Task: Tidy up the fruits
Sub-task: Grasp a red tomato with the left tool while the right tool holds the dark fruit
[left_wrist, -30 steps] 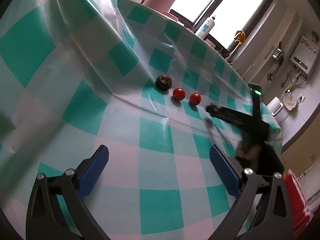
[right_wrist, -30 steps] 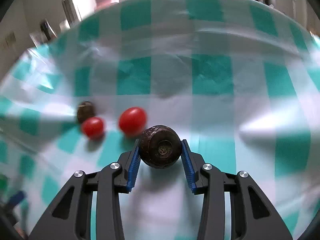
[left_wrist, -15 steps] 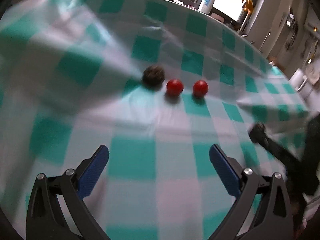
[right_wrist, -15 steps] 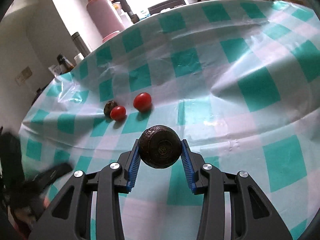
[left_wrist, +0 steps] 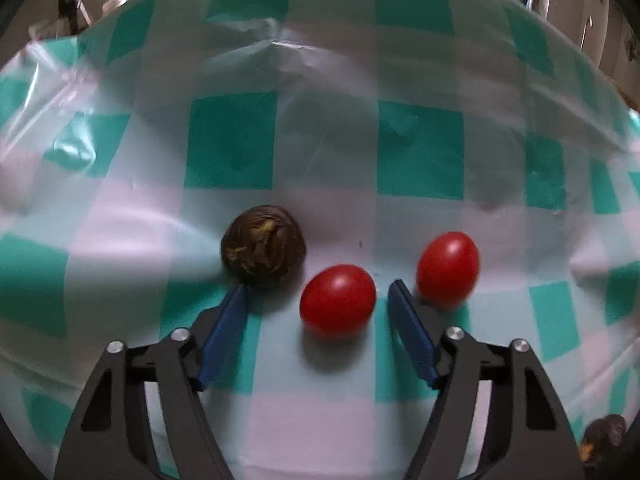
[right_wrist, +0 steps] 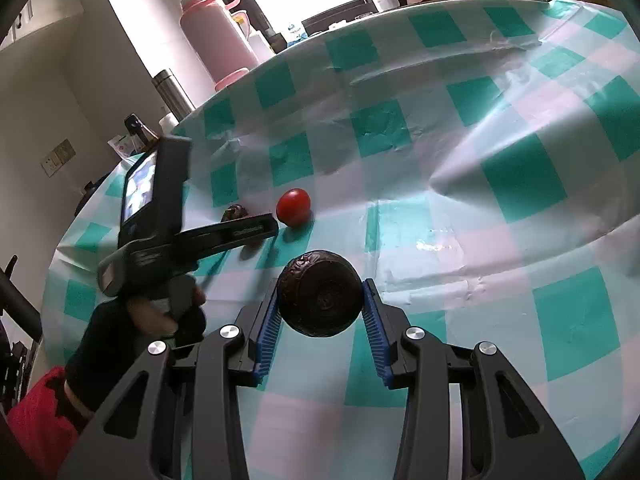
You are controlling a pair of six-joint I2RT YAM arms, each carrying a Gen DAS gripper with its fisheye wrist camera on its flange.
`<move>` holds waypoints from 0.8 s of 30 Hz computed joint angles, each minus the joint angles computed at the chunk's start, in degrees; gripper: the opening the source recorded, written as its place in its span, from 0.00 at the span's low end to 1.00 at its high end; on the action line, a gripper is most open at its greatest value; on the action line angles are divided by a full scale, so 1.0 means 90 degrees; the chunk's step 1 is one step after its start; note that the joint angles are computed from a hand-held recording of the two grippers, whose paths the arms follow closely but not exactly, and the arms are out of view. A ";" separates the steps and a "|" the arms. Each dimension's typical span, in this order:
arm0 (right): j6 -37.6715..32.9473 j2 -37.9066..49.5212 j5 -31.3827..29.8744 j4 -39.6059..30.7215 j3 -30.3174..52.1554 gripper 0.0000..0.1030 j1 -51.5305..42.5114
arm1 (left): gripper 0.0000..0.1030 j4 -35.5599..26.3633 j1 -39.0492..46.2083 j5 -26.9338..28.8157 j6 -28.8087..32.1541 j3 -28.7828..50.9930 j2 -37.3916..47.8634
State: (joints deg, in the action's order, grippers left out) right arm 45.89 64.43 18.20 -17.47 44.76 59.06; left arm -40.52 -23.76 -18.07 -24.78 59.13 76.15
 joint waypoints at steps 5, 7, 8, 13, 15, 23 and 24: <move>0.0050 -0.0047 0.0040 0.0009 -0.0027 0.39 0.0013 | 0.32 0.0136 0.0147 0.0507 0.0104 -0.0861 -0.1268; 0.0058 -0.0033 0.0047 0.0011 -0.0025 0.39 0.0019 | 0.32 -0.0045 0.0258 0.0589 0.0118 -0.1241 -0.2082; 0.0062 -0.0023 0.0038 0.0007 -0.0020 0.39 0.0014 | 0.32 -0.0292 0.0431 0.0769 0.0175 -0.1390 -0.2666; 0.0080 -0.0013 0.0012 0.0007 -0.0025 0.39 -0.0024 | 0.32 -0.1103 0.1260 0.1187 0.0510 -0.1977 -0.4970; 0.0105 0.0026 0.0039 -0.0033 -0.0007 0.39 -0.0020 | 0.32 -0.1310 0.2203 0.2101 0.0911 -0.2111 -0.5248; 0.0101 0.0041 0.0062 -0.0080 0.0002 0.39 -0.0033 | 0.32 -0.1339 0.1206 0.1430 0.0474 -0.2121 -0.5651; 0.0155 0.0058 0.0138 -0.0161 0.0032 0.39 0.0029 | 0.32 -0.1338 0.1306 0.1582 0.0509 -0.2122 -0.5670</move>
State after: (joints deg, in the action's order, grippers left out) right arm 47.29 64.95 19.44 -18.92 45.05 59.32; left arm -52.56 -12.01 -3.83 -20.20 40.03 25.13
